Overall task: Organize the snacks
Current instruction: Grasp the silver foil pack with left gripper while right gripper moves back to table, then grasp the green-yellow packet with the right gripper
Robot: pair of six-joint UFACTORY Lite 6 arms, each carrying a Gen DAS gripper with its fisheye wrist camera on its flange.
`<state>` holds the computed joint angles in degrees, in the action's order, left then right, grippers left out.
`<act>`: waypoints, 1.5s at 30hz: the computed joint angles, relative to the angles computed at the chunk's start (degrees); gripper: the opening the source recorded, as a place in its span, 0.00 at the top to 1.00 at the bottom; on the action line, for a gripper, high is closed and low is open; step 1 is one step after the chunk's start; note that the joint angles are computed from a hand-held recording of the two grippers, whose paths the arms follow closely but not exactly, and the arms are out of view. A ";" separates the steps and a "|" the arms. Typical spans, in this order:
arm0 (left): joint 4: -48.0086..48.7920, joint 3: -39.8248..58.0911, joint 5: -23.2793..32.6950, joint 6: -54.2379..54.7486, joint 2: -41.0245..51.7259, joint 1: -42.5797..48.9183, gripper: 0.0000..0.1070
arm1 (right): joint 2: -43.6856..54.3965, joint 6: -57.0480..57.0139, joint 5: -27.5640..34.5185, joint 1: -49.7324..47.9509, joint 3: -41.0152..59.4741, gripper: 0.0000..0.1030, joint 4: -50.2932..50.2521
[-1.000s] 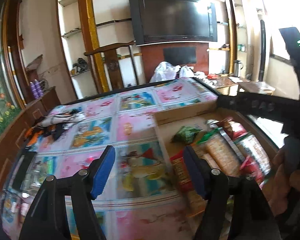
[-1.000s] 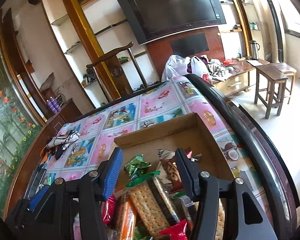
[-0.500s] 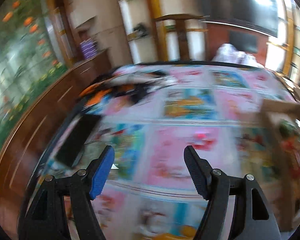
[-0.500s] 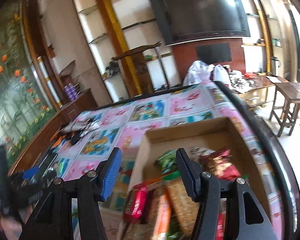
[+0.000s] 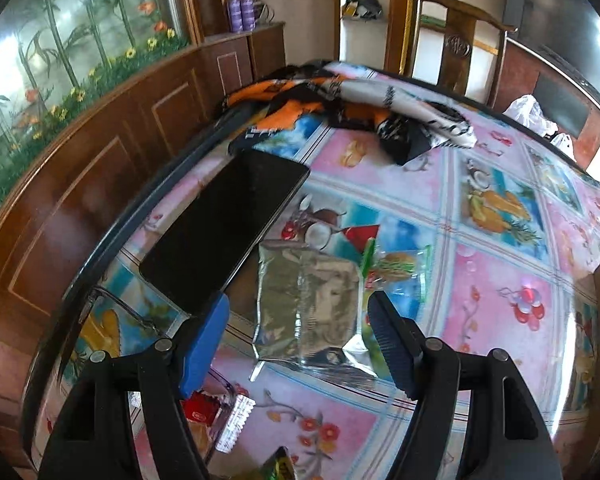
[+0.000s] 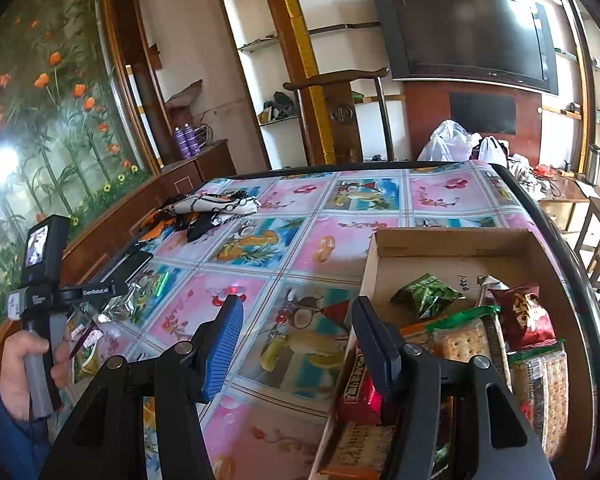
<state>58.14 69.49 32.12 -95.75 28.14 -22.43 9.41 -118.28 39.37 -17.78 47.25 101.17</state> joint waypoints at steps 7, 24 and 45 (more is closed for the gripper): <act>-1.25 1.46 -1.00 1.99 2.10 0.60 0.35 | -0.02 0.50 0.72 -0.10 -0.17 0.41 -0.55; -2.49 1.81 -5.09 5.74 1.56 -0.73 0.46 | -0.29 0.98 1.55 1.64 -1.07 0.41 -1.86; 3.52 -13.21 -17.46 10.55 -16.29 10.77 0.46 | 15.48 28.05 -0.51 38.17 9.67 0.47 -6.53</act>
<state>61.65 56.28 14.66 -85.20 11.85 -11.66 24.89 -90.23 38.86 20.38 56.93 94.64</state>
